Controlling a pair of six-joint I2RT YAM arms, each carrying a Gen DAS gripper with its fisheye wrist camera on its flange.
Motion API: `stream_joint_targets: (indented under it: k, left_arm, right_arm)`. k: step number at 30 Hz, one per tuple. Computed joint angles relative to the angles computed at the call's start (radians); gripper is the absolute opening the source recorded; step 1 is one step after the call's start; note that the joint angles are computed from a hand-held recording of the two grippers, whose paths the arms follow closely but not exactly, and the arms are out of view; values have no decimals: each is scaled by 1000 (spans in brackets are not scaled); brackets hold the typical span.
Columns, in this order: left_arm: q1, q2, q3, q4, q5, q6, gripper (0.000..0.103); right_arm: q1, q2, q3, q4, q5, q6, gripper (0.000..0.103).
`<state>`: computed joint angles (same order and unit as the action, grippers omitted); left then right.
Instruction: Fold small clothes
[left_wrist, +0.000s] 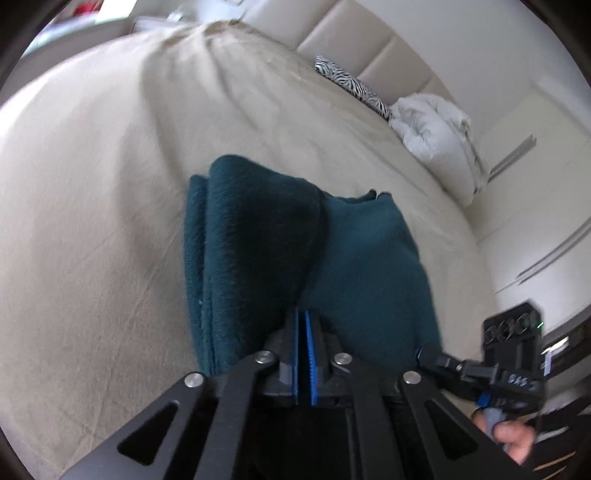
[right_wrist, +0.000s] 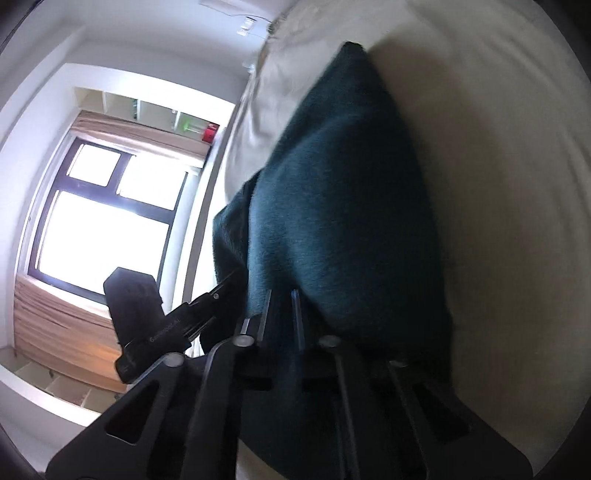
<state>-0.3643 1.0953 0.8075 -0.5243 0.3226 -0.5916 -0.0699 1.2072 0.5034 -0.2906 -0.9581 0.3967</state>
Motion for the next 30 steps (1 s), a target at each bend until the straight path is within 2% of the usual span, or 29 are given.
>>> stream_joint_targets:
  k: [1,4,6,7,8,10,11,12,13,14,15,16,17,18,19,23,24,25,29,30]
  left_arm:
    - [2,-18,10,-25,-4,-5,8]
    - [-79,-86,61,-130,-120,23,14]
    - [-132,-140,56,-158,-163,13,24]
    - [-157,-160,41,-167,-179,0,29]
    - [-165,-164,29,-167,-186,-2,29]
    - [-166,-174,-27,-128,-173,-5,29]
    - [-148,-189,-46,-116,-152,-16,27]
    - [-134,-211,-43,-132,-138,-28,28]
    - [-134,-229,-25,-155,-146,-32,31]
    - [-152,-251,-1,-185,-178,-28,40]
    - [-174,-277,23,-215,-218,-18,47]
    - [-191,-311,42,-241,-259,-9,62]
    - [-193,-341,51,-258,-290,-5,77]
    - [-181,-372,51,-272,-311,-11,83]
    - [-148,-387,48,-280,-293,-9,86]
    - [78,-299,11,-282,-33,49,85]
    - [119,-258,-3,-262,51,60,84]
    - [138,-219,-10,-245,102,65,79]
    - [139,-94,-3,-193,146,73,78]
    - [141,-79,0,-178,151,60,78]
  right_arm:
    - [-6,-22,22,-54,6,-8,8]
    - [-35,-208,46,-228,50,-83,9]
    - [-80,-282,13,-313,-20,-124,9]
    - [-73,-301,-4,-326,-21,-131,10]
    - [-51,-305,-22,-330,8,-143,16]
    - [-40,-268,-65,-370,77,-226,17]
    - [-52,-258,-103,-313,52,-219,16]
    - [-72,-298,-96,-363,38,-219,16]
    - [-85,-304,-71,-410,37,-224,17]
    - [-99,-320,-35,-464,41,-235,19]
    - [-140,-345,-9,-530,40,-296,25]
    - [-154,-369,19,-556,55,-316,30]
    - [-179,-384,50,-577,67,-338,48]
    - [-219,-385,71,-605,63,-372,70]
    - [-249,-375,89,-601,64,-375,74]
    - [-338,-176,172,-638,33,-483,75]
    - [-289,-91,198,-595,60,-435,75]
    - [-263,-43,209,-567,82,-405,75]
    - [-183,109,239,-457,98,-352,72]
    - [-149,131,232,-402,97,-305,70]
